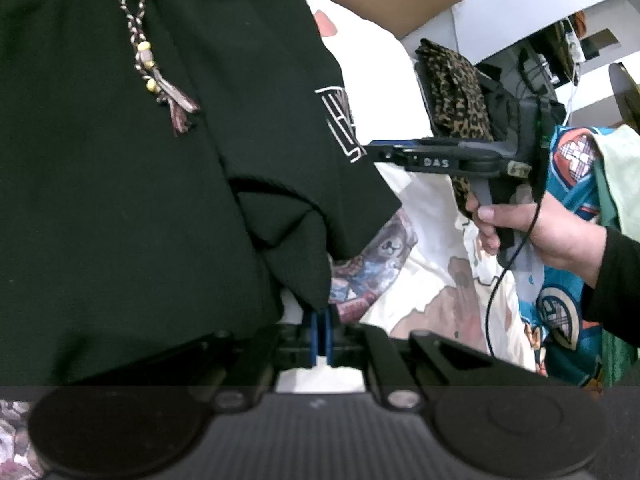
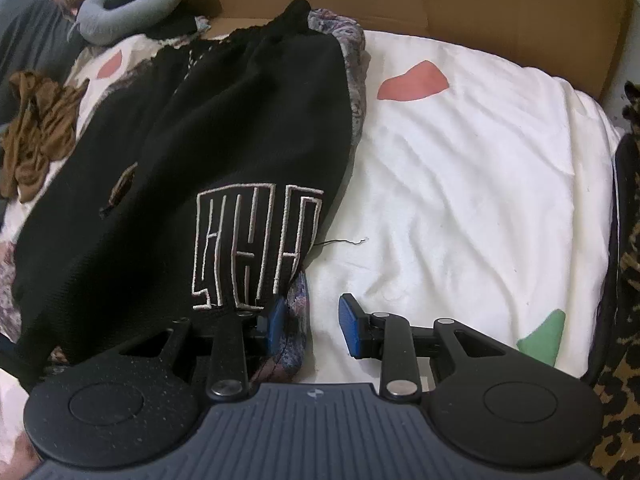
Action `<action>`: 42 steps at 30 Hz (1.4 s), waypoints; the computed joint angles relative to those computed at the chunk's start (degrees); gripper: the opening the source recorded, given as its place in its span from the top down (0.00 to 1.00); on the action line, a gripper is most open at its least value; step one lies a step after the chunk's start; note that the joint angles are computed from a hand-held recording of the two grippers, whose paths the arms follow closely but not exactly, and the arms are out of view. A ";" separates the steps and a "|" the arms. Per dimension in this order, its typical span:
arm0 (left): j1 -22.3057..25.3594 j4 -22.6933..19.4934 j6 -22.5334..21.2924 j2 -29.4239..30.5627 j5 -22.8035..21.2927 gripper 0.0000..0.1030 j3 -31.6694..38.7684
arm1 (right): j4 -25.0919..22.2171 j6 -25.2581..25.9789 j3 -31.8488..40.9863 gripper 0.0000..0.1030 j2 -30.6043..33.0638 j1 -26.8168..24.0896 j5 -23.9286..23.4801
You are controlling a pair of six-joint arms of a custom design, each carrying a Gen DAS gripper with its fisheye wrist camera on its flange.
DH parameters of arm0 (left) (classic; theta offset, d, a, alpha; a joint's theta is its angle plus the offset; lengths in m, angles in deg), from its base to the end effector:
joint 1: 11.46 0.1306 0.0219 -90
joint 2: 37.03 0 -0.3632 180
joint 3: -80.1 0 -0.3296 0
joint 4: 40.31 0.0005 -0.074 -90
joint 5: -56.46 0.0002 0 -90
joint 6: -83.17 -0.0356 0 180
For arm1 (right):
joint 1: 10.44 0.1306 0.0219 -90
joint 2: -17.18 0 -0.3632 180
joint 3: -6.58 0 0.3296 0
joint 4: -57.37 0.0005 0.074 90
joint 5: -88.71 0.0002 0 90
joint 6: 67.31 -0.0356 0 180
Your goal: Fold clothes
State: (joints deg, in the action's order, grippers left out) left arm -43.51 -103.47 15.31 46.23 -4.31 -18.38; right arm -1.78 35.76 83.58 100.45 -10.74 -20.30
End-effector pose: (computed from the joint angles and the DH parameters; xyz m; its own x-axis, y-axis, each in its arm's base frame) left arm 0.2898 -0.2025 0.3861 -0.9516 0.2078 -0.2263 0.3023 0.7644 -0.5695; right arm 0.3516 0.0093 0.3573 -0.8563 -0.2093 -0.4722 -0.3328 0.9227 0.1945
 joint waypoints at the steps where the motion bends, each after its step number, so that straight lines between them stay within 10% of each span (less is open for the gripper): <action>1: 0.03 -0.10 -0.13 0.07 0.05 0.96 0.07 | 0.60 0.42 -0.28 0.64 -0.11 0.72 1.09; 10: 0.35 -0.25 -0.22 0.14 0.13 0.96 0.12 | 4.00 2.47 -2.06 0.67 -1.43 4.15 1.79; 15: 0.17 -0.03 0.17 0.26 0.05 0.96 0.23 | 3.27 1.58 -1.15 1.00 -0.73 2.67 0.38; 42: -1.16 -1.59 -2.75 -0.57 0.04 0.96 4.18 | -10.01 -8.75 5.94 1.00 -17.64 -15.26 -7.27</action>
State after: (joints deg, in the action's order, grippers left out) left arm -44.66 -105.07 12.56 45.66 -4.27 -14.21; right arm -11.79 27.01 89.52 82.81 -26.00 -27.57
